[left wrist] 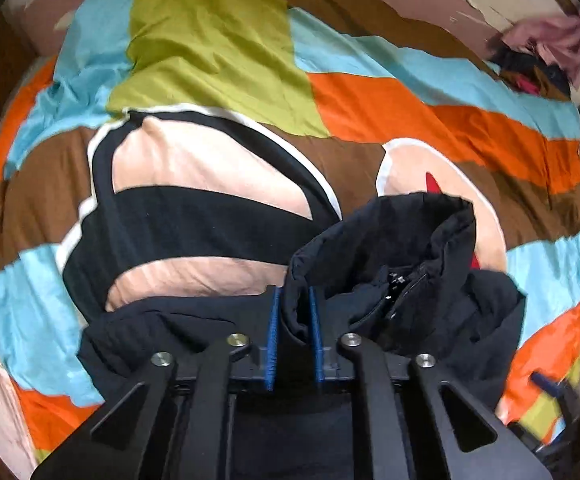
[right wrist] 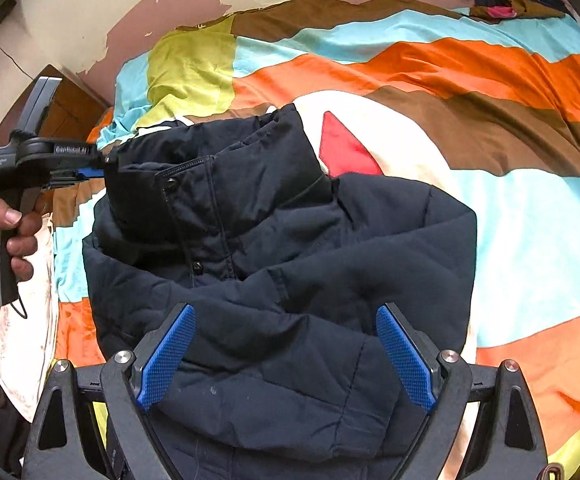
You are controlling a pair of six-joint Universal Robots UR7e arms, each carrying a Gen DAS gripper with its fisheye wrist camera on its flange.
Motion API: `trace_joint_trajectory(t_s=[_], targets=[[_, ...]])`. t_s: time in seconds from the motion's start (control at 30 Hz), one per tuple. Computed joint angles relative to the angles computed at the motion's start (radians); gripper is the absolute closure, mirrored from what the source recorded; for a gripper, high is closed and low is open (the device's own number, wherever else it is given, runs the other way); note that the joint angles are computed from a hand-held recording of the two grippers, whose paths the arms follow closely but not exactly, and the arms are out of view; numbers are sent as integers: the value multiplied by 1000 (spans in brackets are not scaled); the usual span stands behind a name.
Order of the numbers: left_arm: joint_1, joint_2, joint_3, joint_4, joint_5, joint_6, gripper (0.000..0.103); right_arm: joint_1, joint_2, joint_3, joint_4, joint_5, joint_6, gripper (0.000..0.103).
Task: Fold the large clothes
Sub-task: 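Grasp the jacket collar with the left tool while the right tool grasps beside it, then fold the gripped collar down over the jacket body with both tools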
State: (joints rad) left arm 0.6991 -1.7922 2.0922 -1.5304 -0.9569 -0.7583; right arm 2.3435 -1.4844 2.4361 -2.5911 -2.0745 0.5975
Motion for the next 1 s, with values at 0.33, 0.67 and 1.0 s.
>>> trace_joint_trajectory(t_s=[0.33, 0.67, 1.0], targets=[[-238, -256, 143, 139, -21, -56, 97, -41, 134, -150, -36, -74, -97, 12], [-267, -365, 161, 199, -81, -108, 97, -105, 267, -352, 187, -81, -136, 31], [-282, -431, 141, 215, -73, -129, 97, -3, 174, -239, 78, -67, -106, 90]])
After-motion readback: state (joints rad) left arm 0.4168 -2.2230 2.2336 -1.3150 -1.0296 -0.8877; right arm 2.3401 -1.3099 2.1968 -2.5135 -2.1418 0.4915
